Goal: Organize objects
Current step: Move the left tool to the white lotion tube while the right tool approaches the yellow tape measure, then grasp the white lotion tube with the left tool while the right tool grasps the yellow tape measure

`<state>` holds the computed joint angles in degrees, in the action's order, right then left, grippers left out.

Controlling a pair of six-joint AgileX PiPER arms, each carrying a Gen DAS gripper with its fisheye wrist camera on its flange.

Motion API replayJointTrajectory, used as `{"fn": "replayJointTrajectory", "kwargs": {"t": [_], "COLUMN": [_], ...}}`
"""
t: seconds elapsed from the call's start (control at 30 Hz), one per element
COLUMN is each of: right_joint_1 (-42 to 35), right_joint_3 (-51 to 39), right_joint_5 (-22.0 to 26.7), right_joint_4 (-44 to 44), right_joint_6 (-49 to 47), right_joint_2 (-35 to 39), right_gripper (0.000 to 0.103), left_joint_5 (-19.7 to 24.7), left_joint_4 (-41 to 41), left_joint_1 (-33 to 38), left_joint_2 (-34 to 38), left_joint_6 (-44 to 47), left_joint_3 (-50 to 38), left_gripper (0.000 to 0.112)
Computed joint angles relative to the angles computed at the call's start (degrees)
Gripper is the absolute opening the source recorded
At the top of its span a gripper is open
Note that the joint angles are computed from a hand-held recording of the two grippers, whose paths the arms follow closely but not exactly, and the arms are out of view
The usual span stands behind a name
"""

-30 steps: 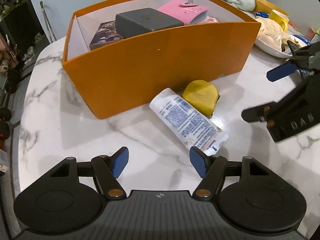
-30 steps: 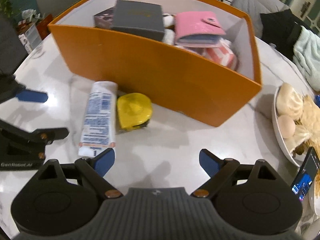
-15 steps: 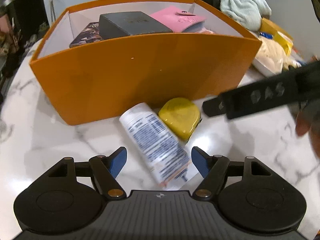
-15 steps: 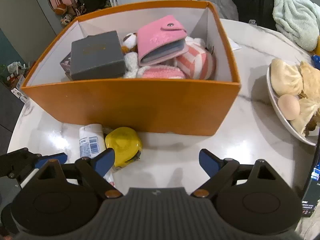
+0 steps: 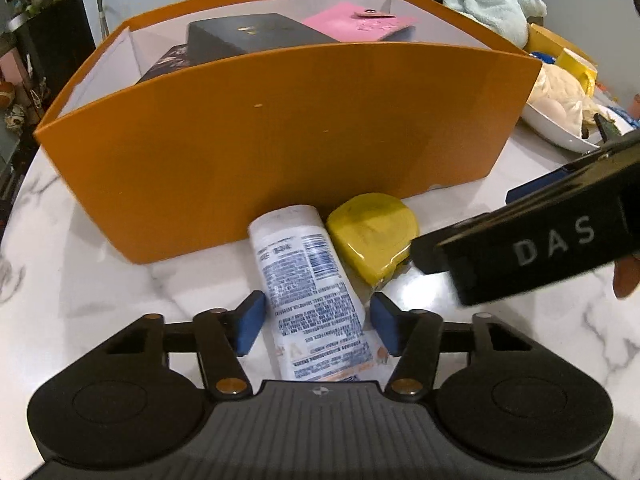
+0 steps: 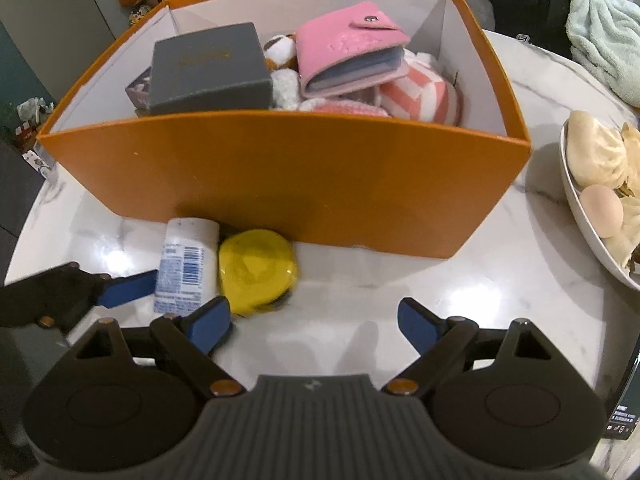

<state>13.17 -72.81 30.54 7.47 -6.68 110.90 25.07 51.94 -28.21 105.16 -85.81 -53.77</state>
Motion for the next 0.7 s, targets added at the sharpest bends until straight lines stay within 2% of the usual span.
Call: {"fn": "replayJointTrajectory", "kwargs": {"t": [0.4, 0.67, 0.7], "right_joint_1": [2.3, 5.7, 5.9], "right_joint_3": [0.1, -3.8, -4.3], "right_joint_5": [-2.5, -2.6, -2.6], "right_joint_4": [-1.8, -8.2, -8.5], "right_joint_6": [3.3, 10.6, 11.1], "right_joint_2": [1.2, 5.3, 6.0], "right_gripper": [0.091, 0.091, 0.091], "left_joint_5": [-2.6, -3.1, -3.2], "left_joint_4": [-0.1, -1.4, -2.5], "left_joint_1": [3.8, 2.3, 2.9], "left_joint_2": [-12.2, -15.6, -15.0], "left_joint_6": [0.5, 1.4, 3.7], "left_joint_3": [15.4, 19.2, 18.3], "left_gripper": [0.066, 0.066, 0.066]}}
